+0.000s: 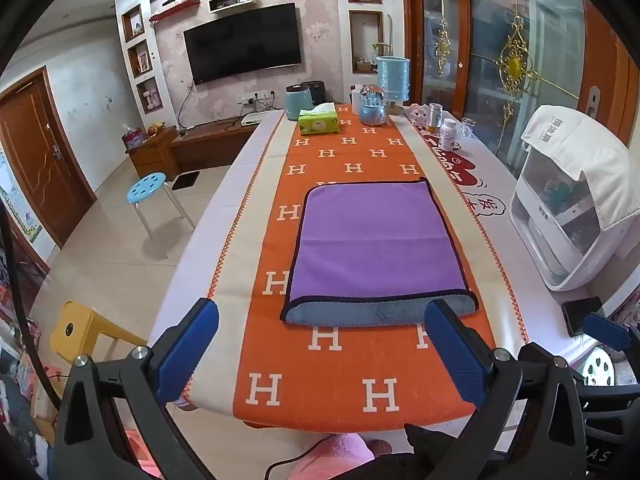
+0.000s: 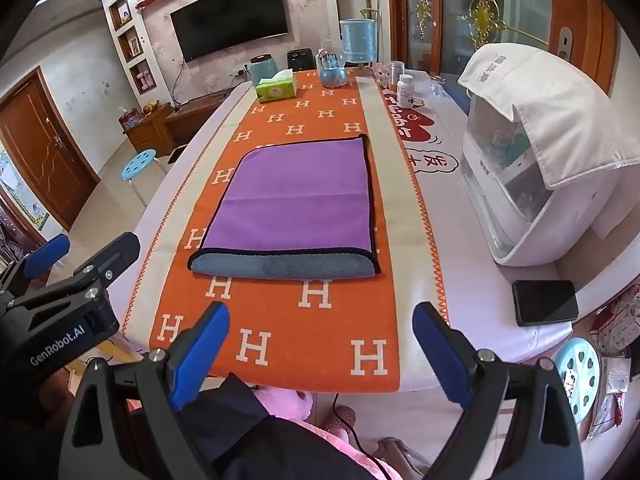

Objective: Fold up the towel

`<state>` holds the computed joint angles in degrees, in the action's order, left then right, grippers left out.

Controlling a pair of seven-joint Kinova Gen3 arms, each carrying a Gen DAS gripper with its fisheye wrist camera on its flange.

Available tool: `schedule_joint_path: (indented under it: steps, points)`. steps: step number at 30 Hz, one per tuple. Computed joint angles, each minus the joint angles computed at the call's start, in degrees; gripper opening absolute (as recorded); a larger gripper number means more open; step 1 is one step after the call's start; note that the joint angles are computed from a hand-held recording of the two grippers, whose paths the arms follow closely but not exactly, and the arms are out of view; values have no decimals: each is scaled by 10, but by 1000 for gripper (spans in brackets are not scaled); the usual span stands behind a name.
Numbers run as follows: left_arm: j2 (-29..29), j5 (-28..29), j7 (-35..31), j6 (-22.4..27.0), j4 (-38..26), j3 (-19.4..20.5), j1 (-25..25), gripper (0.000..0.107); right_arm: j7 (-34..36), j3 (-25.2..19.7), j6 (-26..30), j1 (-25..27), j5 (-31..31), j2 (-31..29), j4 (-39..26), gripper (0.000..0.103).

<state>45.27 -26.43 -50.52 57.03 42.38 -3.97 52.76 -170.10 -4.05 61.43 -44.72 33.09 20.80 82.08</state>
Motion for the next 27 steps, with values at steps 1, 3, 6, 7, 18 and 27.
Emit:
schedule_joint_path:
  steps: [1, 3, 6, 7, 18, 27]
  points:
    - [1, -1, -1, 3, -3, 0, 1, 102, 1, 0, 0, 1, -1, 1, -1, 93]
    - [1, -1, -2, 4, -3, -1, 1, 102, 4, 0, 2, 2, -2, 2, -3, 93]
    - [-3, -4, 1, 0, 4, -4, 3, 102, 6, 1, 2, 3, -3, 4, -5, 93]
    - [-5, -6, 4, -3, 8, -5, 4, 102, 8, 1, 1, 4, -4, 4, -5, 93]
    - [11, -5, -4, 0, -16, -2, -3, 102, 15, 4, 3, 5, -9, 8, -12, 93]
    - [2, -5, -3, -1, -8, -6, -1, 101, 17, 5, 4, 5, -9, 10, -15, 93]
